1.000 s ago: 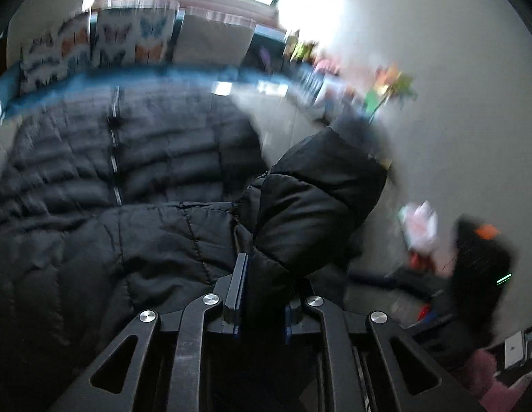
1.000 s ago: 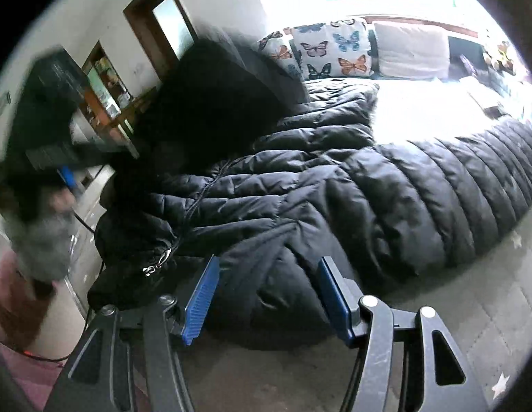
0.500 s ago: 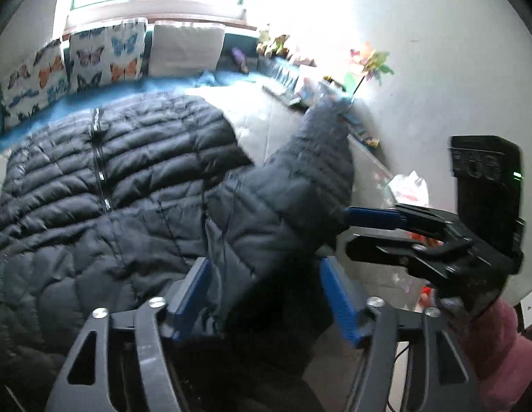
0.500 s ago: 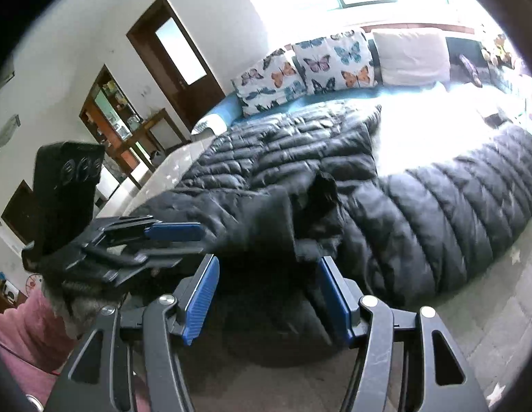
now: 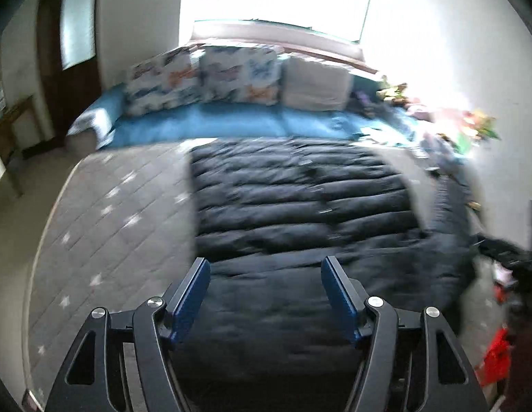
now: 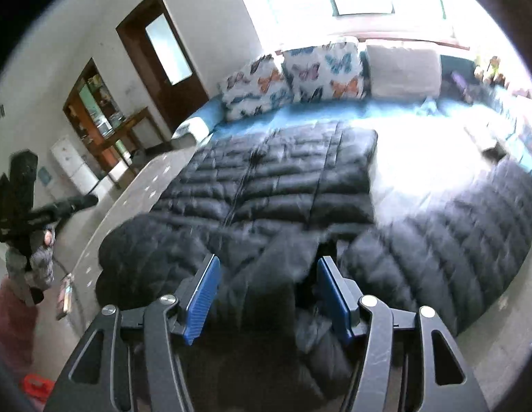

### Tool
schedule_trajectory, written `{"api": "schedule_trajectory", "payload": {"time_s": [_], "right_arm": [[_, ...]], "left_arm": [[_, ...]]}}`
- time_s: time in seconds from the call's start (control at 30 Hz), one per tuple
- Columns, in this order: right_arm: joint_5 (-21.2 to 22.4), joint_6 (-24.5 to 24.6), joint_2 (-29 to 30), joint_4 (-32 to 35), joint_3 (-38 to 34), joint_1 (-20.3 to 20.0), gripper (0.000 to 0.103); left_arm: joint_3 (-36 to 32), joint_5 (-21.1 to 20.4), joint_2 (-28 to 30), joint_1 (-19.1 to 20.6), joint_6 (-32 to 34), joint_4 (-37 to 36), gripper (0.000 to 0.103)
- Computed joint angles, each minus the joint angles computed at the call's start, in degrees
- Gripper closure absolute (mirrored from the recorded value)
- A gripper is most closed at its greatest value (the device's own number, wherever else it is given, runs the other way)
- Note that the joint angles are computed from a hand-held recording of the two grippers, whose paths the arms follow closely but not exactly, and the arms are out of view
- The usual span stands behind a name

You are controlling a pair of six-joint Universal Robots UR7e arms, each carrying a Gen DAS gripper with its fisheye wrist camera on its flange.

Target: Fold large clothes

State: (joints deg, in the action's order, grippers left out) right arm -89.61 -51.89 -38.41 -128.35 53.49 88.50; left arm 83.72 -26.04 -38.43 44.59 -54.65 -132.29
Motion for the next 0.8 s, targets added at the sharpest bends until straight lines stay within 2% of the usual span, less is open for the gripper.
{"api": "schedule_trajectory", "payload": {"time_s": [0.07,0.13,0.17,0.23,0.33,0.4,0.43,0.5,0.57,0.67,0.8], "right_arm": [[0.6,-1.8,-0.2,-1.6,1.1,0.6,0.038],[1.2,-2.9,0.8,3.3,-0.8,0.9,0.038],[0.1,-3.6,1.5,5.3,-1.3,1.3,0.038],[-3.1,-5.0,2.0,4.6,-0.4,1.7,0.038],[-10.9,-7.7,3.5,-0.5,1.7,1.6,0.038],[-15.9,-8.6,5.0,-4.7,1.8,1.0,0.038],[-17.7,-8.2,6.2,-4.7,0.5,0.4,0.038],[-15.5,-4.5,7.6,0.0,-3.4,-1.2,0.038],[-14.8,-2.2,7.7,2.5,-5.5,-1.3,0.041],[-14.0,-3.4,6.0,-0.1,-4.1,-0.6,0.041],[-8.9,-4.9,4.1,-0.7,-2.7,0.0,0.041]], "left_arm": [[2.6,-1.2,-1.2,1.2,-0.2,-1.2,0.042],[5.2,-3.3,-1.5,2.8,1.1,-4.9,0.042],[5.9,-4.3,-1.3,3.6,2.0,-6.5,0.045],[7.8,-5.2,-1.1,4.4,3.2,-9.0,0.046],[9.6,-4.1,-0.1,4.8,5.7,-11.9,0.046],[10.3,-4.9,0.7,5.3,7.3,-14.9,0.046],[10.5,-5.9,1.1,5.7,8.3,-16.0,0.046],[10.3,-5.9,2.2,6.3,9.7,-17.3,0.046],[9.2,-5.2,2.7,5.9,8.7,-14.4,0.046],[8.9,-5.8,2.6,6.1,8.0,-13.5,0.046],[8.4,-6.5,1.9,5.8,6.3,-11.5,0.046]]}}
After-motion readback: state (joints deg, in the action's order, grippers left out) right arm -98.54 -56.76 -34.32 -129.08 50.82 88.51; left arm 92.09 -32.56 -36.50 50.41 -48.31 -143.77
